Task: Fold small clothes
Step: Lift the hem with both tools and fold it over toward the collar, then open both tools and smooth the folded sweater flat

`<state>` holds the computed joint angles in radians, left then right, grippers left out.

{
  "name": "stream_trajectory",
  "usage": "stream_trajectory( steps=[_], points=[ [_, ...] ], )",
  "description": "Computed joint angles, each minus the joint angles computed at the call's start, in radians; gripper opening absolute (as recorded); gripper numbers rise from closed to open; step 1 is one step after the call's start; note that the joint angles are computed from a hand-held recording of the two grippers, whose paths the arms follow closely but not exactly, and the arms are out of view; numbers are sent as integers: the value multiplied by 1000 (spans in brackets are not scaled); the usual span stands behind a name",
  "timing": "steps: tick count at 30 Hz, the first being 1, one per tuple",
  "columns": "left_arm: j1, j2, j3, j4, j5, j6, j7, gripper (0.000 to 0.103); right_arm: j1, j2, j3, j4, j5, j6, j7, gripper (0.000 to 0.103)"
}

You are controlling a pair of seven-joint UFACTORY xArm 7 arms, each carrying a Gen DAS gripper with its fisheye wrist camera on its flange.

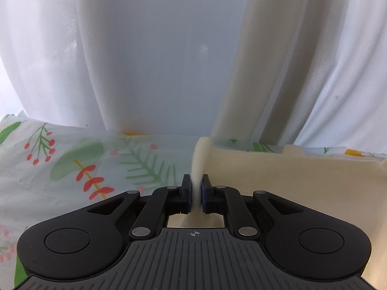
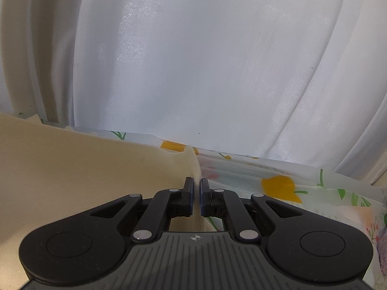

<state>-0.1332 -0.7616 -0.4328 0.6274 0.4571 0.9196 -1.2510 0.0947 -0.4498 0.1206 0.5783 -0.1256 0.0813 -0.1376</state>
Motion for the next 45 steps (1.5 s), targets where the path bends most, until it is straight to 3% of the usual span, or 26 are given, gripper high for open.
stream_trajectory(
  steps=[3,9,12,15,18,20,22,27,28,30,33,38,42,45],
  points=[
    [2,9,-5,-2,4,0,-4,10,-40,11,39,-7,-33,-17,15,5],
    [2,4,-27,26,8,60,-41,15,-35,11,24,-19,-43,-23,15,5],
    [-46,-115,-18,-4,-22,82,-61,20,119,-62,-136,-46,79,-18,-19,6],
    [-125,-263,-20,-37,-104,167,-30,36,271,-249,-314,-101,212,90,-96,14],
    [-195,-389,-44,-62,-226,272,-45,43,251,-460,-379,-161,286,284,-128,29],
    [-226,-449,-68,-83,-291,304,-68,44,202,-576,-401,-198,317,418,-139,29],
    [-248,-470,-92,-94,-346,330,-86,43,139,-683,-406,-246,328,538,-157,29],
    [-264,-465,-138,-107,-395,336,-120,42,84,-738,-400,-273,383,648,-206,28],
    [-261,-461,-137,-108,-397,339,-128,42,76,-734,-389,-277,393,648,-214,26],
    [-255,-463,-129,-107,-405,342,-151,34,53,-738,-353,-291,395,634,-234,7],
    [-246,-447,-127,-85,-389,355,-145,24,48,-757,-324,-298,394,620,-272,5],
    [-234,-438,-152,-80,-370,375,-156,22,24,-780,-292,-310,400,539,-257,5],
    [-228,-401,-165,-38,-350,426,-153,24,5,-705,-278,-293,360,578,-250,5],
    [-201,-390,-179,34,-305,488,-136,20,-13,-728,-277,-269,363,590,-227,7]
  ],
)
